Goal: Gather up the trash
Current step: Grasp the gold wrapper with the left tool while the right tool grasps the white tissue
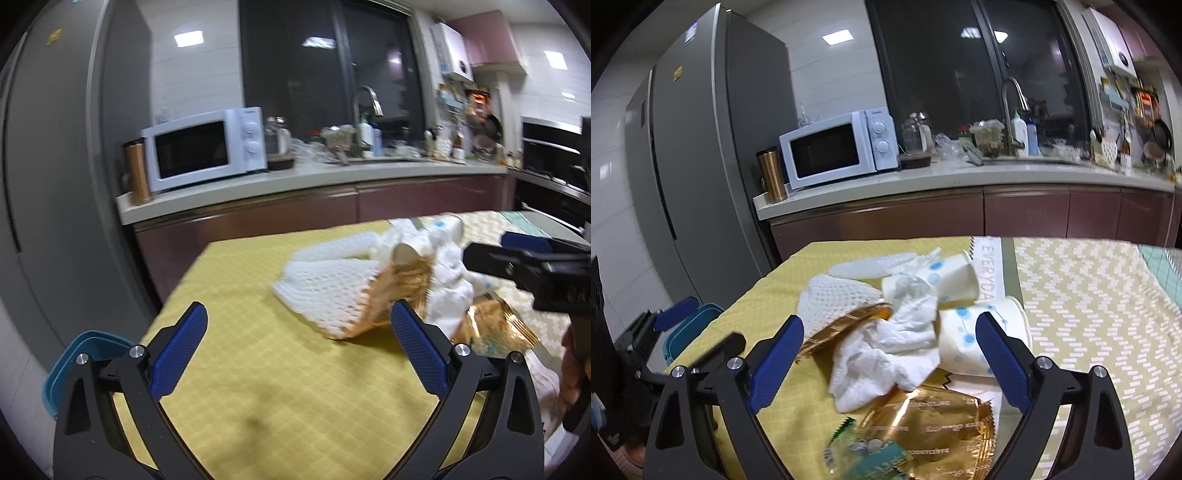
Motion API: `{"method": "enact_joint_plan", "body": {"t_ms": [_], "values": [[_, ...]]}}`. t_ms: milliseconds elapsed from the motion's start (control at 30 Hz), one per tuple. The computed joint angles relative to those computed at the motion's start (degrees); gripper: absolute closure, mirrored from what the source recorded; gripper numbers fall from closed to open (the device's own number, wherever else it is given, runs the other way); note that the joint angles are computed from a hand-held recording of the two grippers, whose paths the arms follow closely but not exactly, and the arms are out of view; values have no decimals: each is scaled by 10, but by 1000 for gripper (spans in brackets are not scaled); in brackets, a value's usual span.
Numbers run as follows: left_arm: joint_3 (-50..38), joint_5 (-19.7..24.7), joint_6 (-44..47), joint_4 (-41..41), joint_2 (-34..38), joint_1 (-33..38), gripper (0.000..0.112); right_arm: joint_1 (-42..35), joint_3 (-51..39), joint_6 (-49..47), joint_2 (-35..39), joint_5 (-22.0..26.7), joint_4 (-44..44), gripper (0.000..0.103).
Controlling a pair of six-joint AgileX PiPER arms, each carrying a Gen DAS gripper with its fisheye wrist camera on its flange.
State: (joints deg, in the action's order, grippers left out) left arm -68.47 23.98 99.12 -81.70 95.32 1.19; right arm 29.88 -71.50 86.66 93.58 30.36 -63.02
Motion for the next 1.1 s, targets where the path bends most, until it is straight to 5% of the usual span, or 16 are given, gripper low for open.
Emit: {"method": "enact_joint_plan", "body": {"t_ms": [133, 333, 567, 667, 833, 900, 1100], "values": [[-28, 28, -22, 57, 27, -13, 17, -23, 3, -53, 3, -34, 65, 22], [-117, 86, -158, 218, 83, -39, 39, -32, -4, -153, 18, -61, 164, 30], [-171, 90, -194, 300, 122, -74, 62, -47, -17, -259, 33, -61, 282, 36], [-205, 119, -236, 344, 141, -81, 73, -56, -23, -304, 40, -63, 333, 44], [-243, 176, -277, 362, 163, -72, 109, -69, -23, -365, 41, -78, 403, 76], [-256, 194, -286, 355, 170, -63, 110, -76, -17, -395, 38, -92, 434, 90], [-265, 231, -279, 317, 169, -28, 111, -83, -1, -416, 22, -118, 462, 96]]}}
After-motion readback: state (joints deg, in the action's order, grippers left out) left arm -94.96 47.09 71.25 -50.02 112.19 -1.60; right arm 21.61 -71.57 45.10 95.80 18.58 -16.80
